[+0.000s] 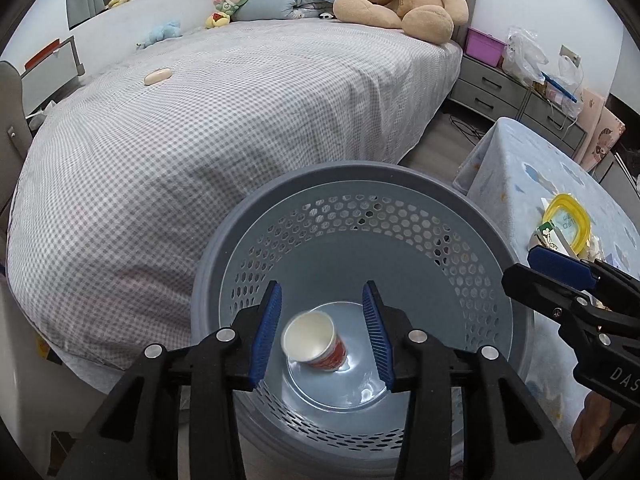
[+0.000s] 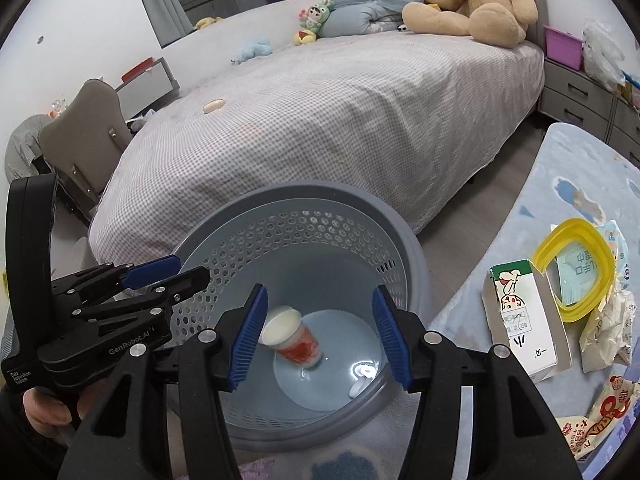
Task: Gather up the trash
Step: 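Open the left gripper to drop the cup into the basket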
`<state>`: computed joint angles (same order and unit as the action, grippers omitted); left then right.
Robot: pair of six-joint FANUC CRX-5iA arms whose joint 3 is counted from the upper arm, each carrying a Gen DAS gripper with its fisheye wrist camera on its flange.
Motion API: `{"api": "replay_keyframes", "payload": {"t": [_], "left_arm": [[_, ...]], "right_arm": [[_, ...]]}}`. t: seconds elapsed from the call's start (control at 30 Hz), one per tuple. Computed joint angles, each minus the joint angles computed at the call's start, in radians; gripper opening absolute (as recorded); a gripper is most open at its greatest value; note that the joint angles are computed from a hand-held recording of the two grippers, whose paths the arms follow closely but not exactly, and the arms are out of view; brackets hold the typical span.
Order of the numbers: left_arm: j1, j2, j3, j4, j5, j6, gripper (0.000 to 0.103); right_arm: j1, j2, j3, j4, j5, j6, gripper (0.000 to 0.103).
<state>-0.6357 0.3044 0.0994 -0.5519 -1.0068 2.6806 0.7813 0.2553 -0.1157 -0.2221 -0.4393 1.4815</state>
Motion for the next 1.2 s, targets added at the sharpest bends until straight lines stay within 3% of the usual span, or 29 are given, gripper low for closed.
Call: {"api": "replay_keyframes", "payload": {"t": [0.37, 1.2], "left_arm": [[-0.011, -0.006, -0.006, -0.009, -0.005, 0.014, 0.053], [-0.054, -0.027, -0.008, -0.063, -0.040, 0.064, 0.064]], "right_arm": [[0.008, -0.009, -0.018, 0.033, 0.013, -0.033, 0.057], [0.038, -0.082, -0.142, 0.203, 0.092, -0.228, 0.067]]}}
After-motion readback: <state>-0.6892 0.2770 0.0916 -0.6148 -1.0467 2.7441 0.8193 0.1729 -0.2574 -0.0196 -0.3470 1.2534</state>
